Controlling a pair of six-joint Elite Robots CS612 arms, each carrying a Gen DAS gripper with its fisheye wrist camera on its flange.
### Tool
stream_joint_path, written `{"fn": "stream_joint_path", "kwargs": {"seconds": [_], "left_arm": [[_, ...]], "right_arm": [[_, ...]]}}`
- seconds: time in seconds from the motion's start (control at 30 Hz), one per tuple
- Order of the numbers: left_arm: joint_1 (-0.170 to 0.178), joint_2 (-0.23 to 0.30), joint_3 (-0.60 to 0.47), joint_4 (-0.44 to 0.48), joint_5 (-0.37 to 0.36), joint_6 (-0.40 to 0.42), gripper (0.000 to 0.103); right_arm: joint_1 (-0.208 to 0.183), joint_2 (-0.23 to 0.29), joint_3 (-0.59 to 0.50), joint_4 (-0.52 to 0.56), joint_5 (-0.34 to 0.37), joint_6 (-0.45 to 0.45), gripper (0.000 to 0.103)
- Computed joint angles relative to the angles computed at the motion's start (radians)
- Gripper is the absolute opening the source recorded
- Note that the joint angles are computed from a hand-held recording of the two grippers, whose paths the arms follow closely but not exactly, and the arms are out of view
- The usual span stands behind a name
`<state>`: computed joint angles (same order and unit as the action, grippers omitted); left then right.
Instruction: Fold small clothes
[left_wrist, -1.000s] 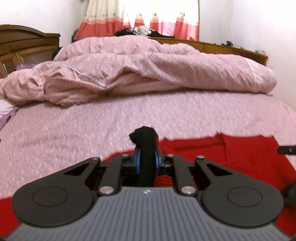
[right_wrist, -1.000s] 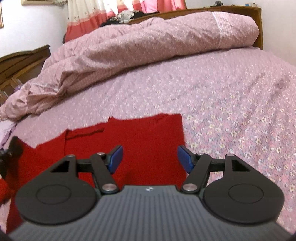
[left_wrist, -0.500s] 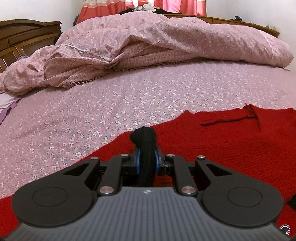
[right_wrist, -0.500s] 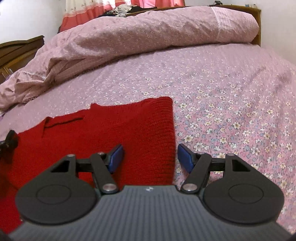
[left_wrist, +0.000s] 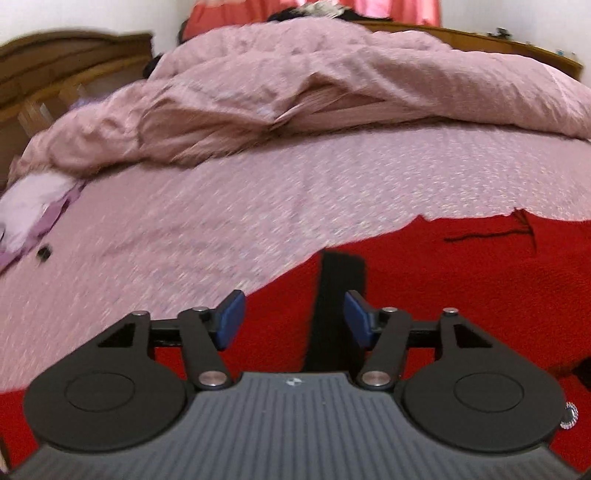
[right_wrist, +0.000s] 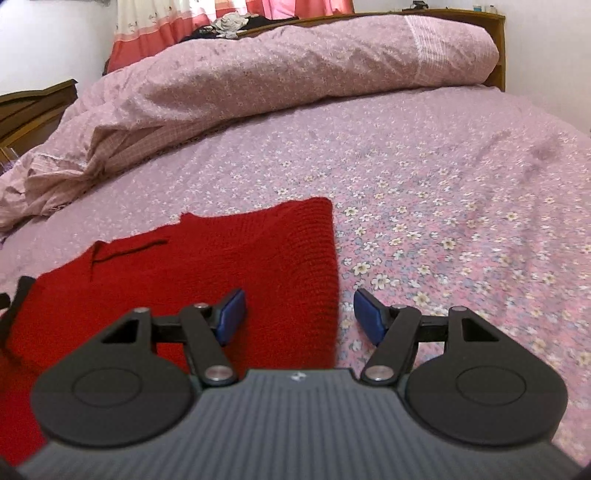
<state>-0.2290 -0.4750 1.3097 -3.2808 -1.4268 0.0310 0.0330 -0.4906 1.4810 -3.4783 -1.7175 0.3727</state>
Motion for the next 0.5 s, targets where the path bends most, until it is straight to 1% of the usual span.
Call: {"fn": "stream_joint_path", "kwargs": {"seconds": [0.13,0.27,0.4,0.5], "left_arm": [[0.022,-0.042,0.061,0.018,-0.014,-0.091,0.068],[0.037,-0.082,0.126,0.044,0.006,-0.232,0.069],[0.046,-0.102,0.179,0.032,0.038,-0.375,0.069],[0.051,-0.114,0.218,0.008,0.053,-0.461,0.069]], "right_arm": [[0.004,-0.029,0.048,-0.031,0.018,-0.007,0.067],[0.011,-0.055,0.091,-0.063,0.037,-0.016,0.067],[0.022,-0.075,0.128,-0.087,0.07,-0.024,0.067],[0.032,-0.086,0.151,-0.099,0.09,-0.033,0.067]]}}
